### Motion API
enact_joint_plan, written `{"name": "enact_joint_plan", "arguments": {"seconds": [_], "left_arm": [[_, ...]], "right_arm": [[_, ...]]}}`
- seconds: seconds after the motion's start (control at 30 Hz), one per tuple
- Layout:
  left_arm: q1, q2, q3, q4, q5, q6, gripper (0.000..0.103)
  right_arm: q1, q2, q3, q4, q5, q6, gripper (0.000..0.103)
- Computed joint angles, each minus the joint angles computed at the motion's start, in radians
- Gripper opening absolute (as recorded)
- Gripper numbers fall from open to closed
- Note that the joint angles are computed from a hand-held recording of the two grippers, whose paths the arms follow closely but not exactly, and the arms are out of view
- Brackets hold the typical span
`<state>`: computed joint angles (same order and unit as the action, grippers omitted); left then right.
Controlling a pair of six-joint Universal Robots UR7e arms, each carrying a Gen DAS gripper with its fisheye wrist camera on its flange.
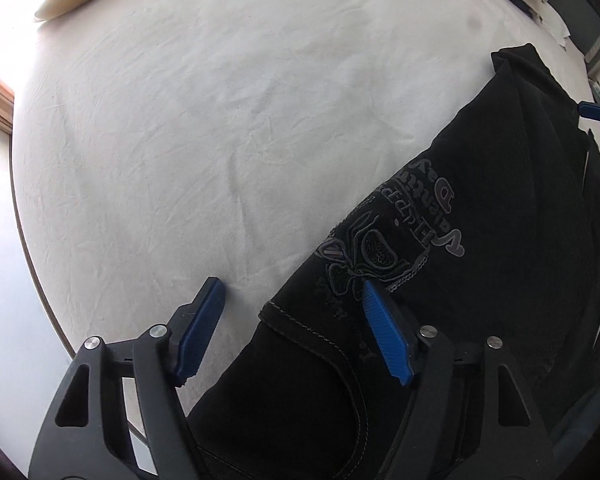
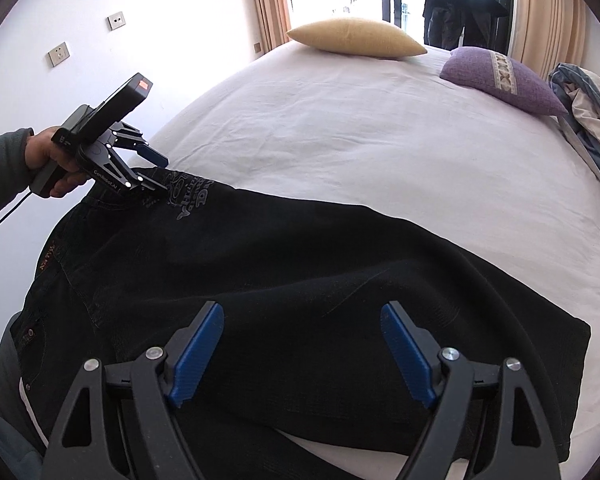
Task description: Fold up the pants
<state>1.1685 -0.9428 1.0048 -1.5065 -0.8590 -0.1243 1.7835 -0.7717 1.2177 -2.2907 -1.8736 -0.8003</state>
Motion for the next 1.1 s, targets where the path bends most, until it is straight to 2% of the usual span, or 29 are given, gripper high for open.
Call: {"name": "enact_joint_plan", "arguments": {"seconds": [0.1, 0.17, 0.23, 0.27, 0.37, 0.43, 0.57, 0.63, 0.77, 0.83, 0.9, 1.03, 1.1], "left_arm": [[0.011, 0.019, -0.038, 0.032, -0.015, -0.013, 0.057], [0.006, 0.021, -0.033, 0.041, -0.011, -0.017, 0.042], [-0.011, 0.02, -0.012, 0.046, 0.03, -0.015, 0.032], [-0.022, 0.017, 0.009, 0.039, 0.067, -0.011, 0.016], [-0.044, -0.018, 0.089, -0.053, 0.121, -0.014, 0.008], [-0.062, -0.06, 0.163, -0.155, 0.163, 0.003, 0.008], [-0.12, -0.124, 0.332, -0.345, 0.318, 0.082, 0.007], [-0.148, -0.15, 0.424, -0.488, 0.37, 0.16, 0.007], [-0.185, -0.17, 0.54, -0.762, 0.419, 0.323, 0.007], [-0.209, -0.195, 0.587, -0.836, 0.448, 0.383, 0.007], [-0.219, -0.19, 0.624, -0.962, 0.468, 0.479, 0.007], [-0.236, -0.198, 0.675, -1.094, 0.474, 0.569, 0.007], [-0.237, -0.207, 0.687, -1.089, 0.464, 0.566, 0.007]], "right_arm": [[0.004, 0.02, -0.021, 0.017, 0.0, -0.018, 0.08], [0.009, 0.035, -0.043, 0.029, 0.0, -0.028, 0.079], [0.014, 0.049, -0.069, 0.046, 0.009, -0.04, 0.077], [0.018, 0.061, -0.089, 0.053, 0.013, -0.049, 0.077], [0.034, 0.104, -0.163, 0.089, 0.026, -0.094, 0.076], [0.049, 0.142, -0.221, 0.115, 0.036, -0.142, 0.076], [0.085, 0.244, -0.36, 0.186, 0.002, -0.237, 0.074], [0.1, 0.298, -0.437, 0.248, -0.02, -0.276, 0.067], [0.115, 0.383, -0.571, 0.375, -0.056, -0.307, 0.065], [0.118, 0.412, -0.624, 0.437, -0.068, -0.313, 0.064], [0.122, 0.432, -0.644, 0.446, -0.1, -0.339, 0.064], [0.123, 0.473, -0.704, 0.472, -0.14, -0.358, 0.062], [0.127, 0.498, -0.752, 0.511, -0.142, -0.343, 0.06]]}}
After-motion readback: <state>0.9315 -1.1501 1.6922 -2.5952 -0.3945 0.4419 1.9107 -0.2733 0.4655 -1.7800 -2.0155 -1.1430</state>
